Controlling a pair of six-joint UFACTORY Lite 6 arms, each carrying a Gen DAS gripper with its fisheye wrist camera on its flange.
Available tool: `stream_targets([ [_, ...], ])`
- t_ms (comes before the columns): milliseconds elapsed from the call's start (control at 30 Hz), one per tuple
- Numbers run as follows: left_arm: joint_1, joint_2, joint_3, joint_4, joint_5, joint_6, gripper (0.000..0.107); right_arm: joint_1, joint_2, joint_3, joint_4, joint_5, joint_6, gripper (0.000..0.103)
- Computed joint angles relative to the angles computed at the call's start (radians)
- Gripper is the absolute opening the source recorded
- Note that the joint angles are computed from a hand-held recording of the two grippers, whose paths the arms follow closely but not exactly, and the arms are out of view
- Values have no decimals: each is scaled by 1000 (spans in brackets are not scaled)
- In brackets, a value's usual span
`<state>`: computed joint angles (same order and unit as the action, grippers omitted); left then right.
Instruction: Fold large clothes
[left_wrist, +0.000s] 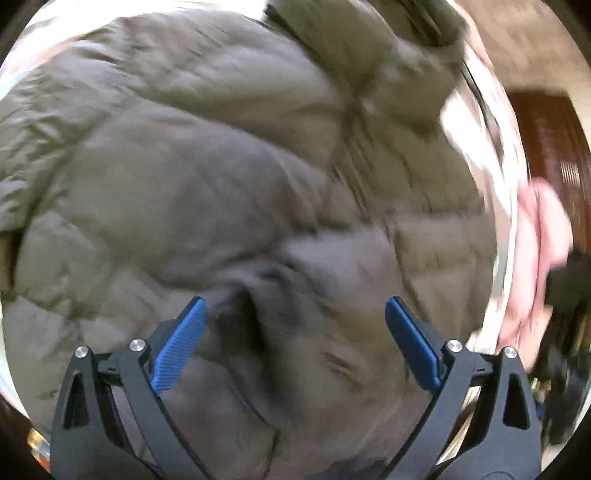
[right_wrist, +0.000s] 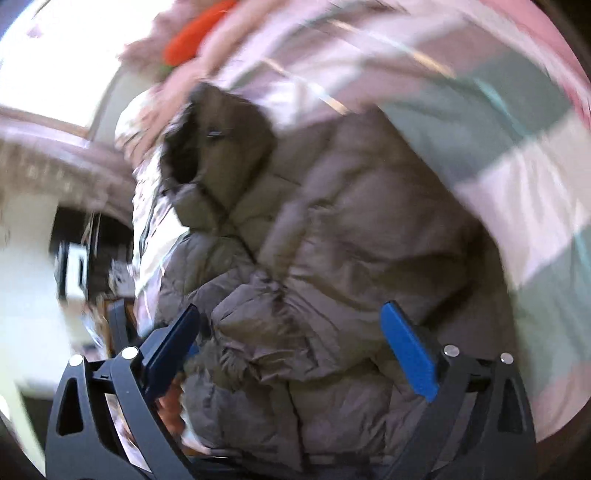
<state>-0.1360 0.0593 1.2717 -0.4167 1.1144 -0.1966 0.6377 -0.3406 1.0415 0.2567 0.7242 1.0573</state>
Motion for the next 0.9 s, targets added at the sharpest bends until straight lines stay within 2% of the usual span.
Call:
stream_targets([
  [67,-32,10,-45,-20,-23,27,97,-17,-23,-15,27,26,18,99],
  [133,-80,2,-58,9,-37,-27,97,-15,10,3,8,23,11,99],
  [167,-109,60,-38,28,-88,-26,89,-15,9,14,-5,40,17,99],
  [200,-137,99,-9,60,-102,-50,76,-11,48,27,-8,17,17,99],
  [233,-166,109,-5,76,-109,-66,34,-21,72,25,0,1,0,99],
  [267,-181,149,14,68,-121,-55,10,-19,86,20,-5,-13,4,99],
  [333,-166,190,45,59,-148,-39,7,-11,136,16,-17,-45,20,99],
  [367,-173,198,71,108,-173,-68,7,-2,136,25,-52,-33,47,99],
  [400,-169,168,77,187,-175,-108,6,-6,160,14,-46,-60,33,99],
  [467,-181,215,156,365,-266,-214,6,-7,186,9,-27,-84,14,99],
  [533,-196,186,188,540,-300,-328,6,-4,217,6,-7,-118,-14,99],
  [667,-231,173,220,762,-318,-438,7,25,332,71,-43,-154,-54,99],
  [733,-264,239,268,799,-281,-450,8,39,406,113,-84,-173,-62,99],
  [800,-238,341,299,752,-291,-421,8,44,476,154,-148,-174,-48,99],
  [900,-267,430,339,834,-290,-478,13,28,590,212,-203,-116,-32,98],
])
